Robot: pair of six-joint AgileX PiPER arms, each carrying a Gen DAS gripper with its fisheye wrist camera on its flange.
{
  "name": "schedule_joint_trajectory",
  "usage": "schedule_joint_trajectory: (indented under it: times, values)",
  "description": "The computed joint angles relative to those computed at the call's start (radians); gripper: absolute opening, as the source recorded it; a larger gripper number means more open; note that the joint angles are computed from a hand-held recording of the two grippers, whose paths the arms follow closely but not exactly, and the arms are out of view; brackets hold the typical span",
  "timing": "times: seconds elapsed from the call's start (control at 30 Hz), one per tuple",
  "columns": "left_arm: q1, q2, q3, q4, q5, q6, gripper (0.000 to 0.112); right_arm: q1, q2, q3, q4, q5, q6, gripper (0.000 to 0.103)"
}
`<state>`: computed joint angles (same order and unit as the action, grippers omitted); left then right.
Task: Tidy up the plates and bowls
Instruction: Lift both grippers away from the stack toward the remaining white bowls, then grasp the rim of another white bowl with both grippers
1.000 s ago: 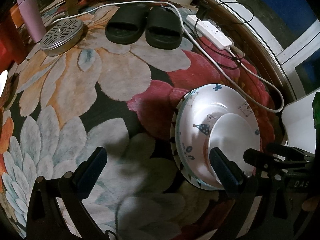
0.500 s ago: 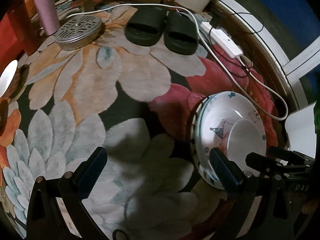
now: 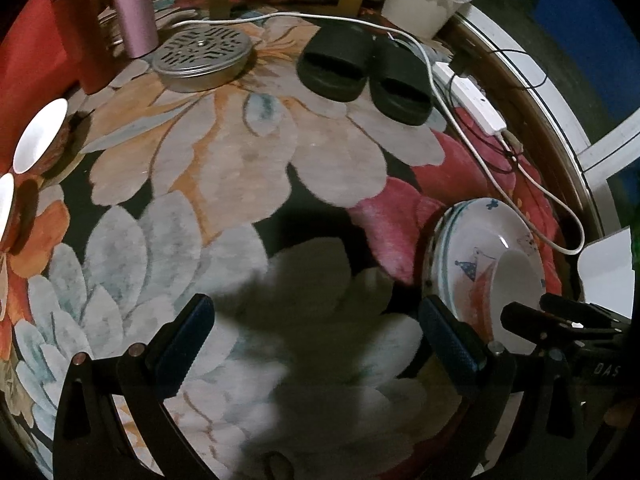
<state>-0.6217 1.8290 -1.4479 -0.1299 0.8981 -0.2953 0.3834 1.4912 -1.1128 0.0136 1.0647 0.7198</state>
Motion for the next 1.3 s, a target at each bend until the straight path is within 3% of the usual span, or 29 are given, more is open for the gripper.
schedule_joint_trajectory:
  times: [0.83, 1.3]
  values:
    - [0.229, -0.114, 0.164, -0.02, -0.025, 0.119, 0.102, 0.169, 0.256, -0.292, 0.011, 0.006, -0.005, 0.103]
    - [0.442, -0.134, 0.23, -0.044, -0.067, 0.22, 0.102, 0.247, 0.537, -0.67, 0.049, 0.062, -0.093, 0.103]
